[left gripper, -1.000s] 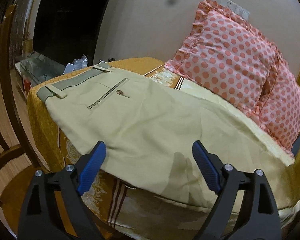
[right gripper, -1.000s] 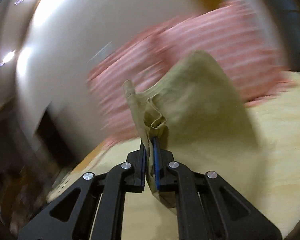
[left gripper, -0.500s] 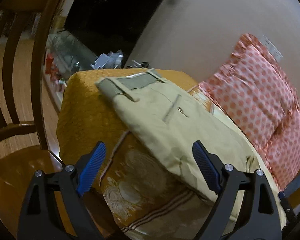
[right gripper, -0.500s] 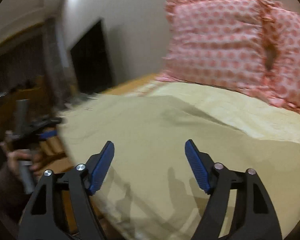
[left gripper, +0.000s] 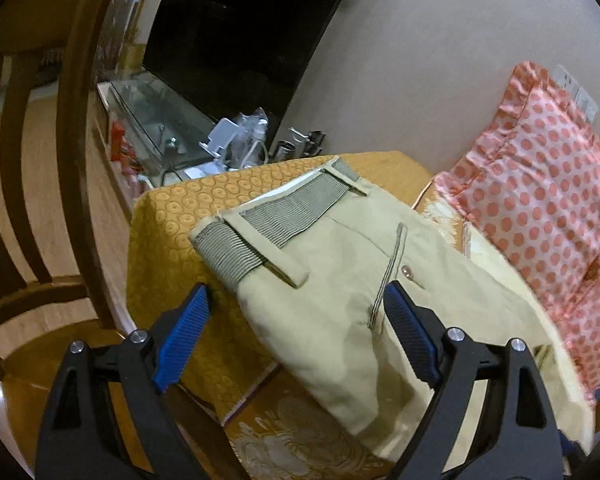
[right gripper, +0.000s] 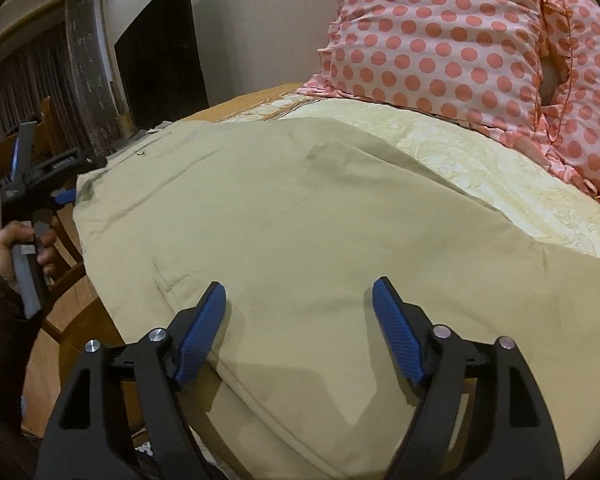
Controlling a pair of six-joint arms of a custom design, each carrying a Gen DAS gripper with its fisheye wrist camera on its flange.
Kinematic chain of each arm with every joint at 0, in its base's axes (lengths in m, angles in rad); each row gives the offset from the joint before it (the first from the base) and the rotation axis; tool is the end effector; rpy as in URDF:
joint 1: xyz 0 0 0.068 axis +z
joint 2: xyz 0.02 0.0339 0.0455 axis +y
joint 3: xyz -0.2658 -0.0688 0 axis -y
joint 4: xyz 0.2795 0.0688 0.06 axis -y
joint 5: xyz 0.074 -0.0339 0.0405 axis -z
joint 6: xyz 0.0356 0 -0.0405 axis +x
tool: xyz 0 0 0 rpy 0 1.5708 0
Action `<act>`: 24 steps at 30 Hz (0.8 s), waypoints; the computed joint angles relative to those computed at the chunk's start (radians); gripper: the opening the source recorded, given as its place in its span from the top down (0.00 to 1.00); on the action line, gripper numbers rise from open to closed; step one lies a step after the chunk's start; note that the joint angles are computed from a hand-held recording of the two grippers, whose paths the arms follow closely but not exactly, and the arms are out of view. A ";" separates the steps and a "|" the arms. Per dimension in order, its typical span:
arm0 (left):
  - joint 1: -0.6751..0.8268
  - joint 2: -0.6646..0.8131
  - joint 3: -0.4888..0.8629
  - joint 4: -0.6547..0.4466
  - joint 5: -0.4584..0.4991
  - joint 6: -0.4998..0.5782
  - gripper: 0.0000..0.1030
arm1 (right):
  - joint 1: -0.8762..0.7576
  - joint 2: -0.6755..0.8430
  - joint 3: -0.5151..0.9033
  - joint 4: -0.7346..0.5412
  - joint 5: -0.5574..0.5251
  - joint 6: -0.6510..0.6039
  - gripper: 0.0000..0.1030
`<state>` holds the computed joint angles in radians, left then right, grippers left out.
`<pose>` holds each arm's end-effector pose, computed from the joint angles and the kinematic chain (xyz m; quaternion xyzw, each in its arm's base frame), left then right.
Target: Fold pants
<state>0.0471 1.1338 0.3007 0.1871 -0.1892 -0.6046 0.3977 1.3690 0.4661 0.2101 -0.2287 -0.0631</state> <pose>0.2263 0.0174 0.1222 -0.3251 0.8306 -0.0409 0.4502 0.2463 0.1122 0.1222 -0.2526 0.8644 0.1722 0.3992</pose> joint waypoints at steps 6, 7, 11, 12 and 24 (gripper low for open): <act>-0.101 0.023 0.037 -0.026 -0.146 0.019 0.16 | 0.018 0.037 0.022 0.026 -0.013 0.025 0.22; -0.115 0.036 0.050 -0.035 -0.168 0.023 0.16 | 0.023 0.055 0.036 0.031 -0.013 0.030 0.21; -0.124 0.084 0.072 -0.028 -0.179 0.043 0.12 | 0.015 0.056 0.038 0.034 -0.035 0.040 0.21; -0.126 0.084 0.074 -0.031 -0.178 0.041 0.12 | 0.016 0.062 0.042 0.038 -0.037 0.044 0.21; -0.205 -0.082 0.138 -0.135 -0.096 0.049 0.91 | -0.126 0.003 -0.018 0.089 -0.250 0.164 0.21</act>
<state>-0.1576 1.0517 0.4385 0.0519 -0.2849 -0.5554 0.2716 1.3717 0.4480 0.2993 -0.4790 0.1012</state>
